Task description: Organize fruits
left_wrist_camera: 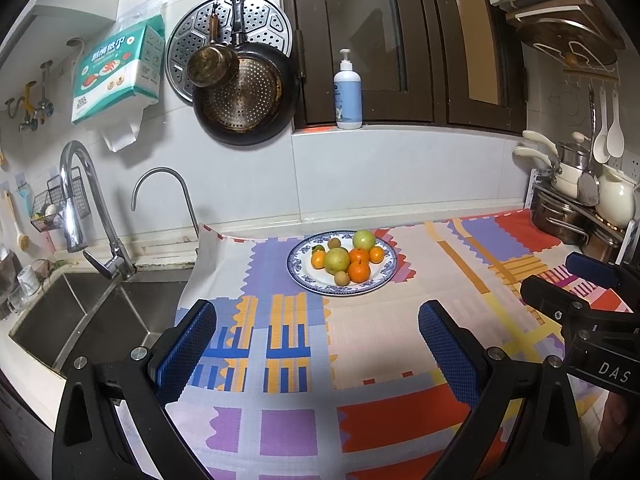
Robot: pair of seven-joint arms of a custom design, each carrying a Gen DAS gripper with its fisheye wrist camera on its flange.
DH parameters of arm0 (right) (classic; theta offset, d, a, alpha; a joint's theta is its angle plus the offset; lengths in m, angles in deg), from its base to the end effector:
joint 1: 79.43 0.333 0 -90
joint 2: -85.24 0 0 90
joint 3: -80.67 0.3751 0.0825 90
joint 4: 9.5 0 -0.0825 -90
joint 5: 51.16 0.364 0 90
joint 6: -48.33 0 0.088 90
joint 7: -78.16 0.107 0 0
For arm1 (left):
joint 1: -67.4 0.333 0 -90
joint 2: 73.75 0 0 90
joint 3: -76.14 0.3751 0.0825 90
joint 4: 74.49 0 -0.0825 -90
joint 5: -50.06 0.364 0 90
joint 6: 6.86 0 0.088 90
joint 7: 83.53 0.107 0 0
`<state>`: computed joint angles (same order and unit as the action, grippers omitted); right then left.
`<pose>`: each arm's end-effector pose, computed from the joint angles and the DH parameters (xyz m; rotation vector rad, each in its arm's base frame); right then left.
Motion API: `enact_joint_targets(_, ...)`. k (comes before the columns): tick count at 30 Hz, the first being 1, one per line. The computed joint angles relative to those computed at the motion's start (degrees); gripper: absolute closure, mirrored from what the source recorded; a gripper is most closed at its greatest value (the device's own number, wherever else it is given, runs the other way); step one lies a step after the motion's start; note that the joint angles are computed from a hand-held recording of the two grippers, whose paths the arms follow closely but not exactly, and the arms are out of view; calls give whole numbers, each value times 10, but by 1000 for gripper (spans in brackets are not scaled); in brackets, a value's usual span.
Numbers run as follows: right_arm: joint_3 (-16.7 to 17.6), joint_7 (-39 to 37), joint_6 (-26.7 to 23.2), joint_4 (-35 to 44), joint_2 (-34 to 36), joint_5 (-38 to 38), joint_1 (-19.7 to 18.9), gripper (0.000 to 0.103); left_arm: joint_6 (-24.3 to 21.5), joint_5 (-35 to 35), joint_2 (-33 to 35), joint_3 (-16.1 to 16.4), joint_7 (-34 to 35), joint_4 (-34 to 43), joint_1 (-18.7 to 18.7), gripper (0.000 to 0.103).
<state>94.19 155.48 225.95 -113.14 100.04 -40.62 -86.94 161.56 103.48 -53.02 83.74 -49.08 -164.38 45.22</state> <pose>0.6693 0.0341 0.5965 -1.6447 1.4805 -0.8150 0.6661 -0.2460 0.5959 -1.4213 1.6451 -0.9367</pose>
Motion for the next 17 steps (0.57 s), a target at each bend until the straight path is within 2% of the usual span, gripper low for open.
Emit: enact_joint_targets(17, -4, -6, -6, 0, -3, 5, 4, 24, -8, -22, 4, -8, 21, 3, 4, 0)
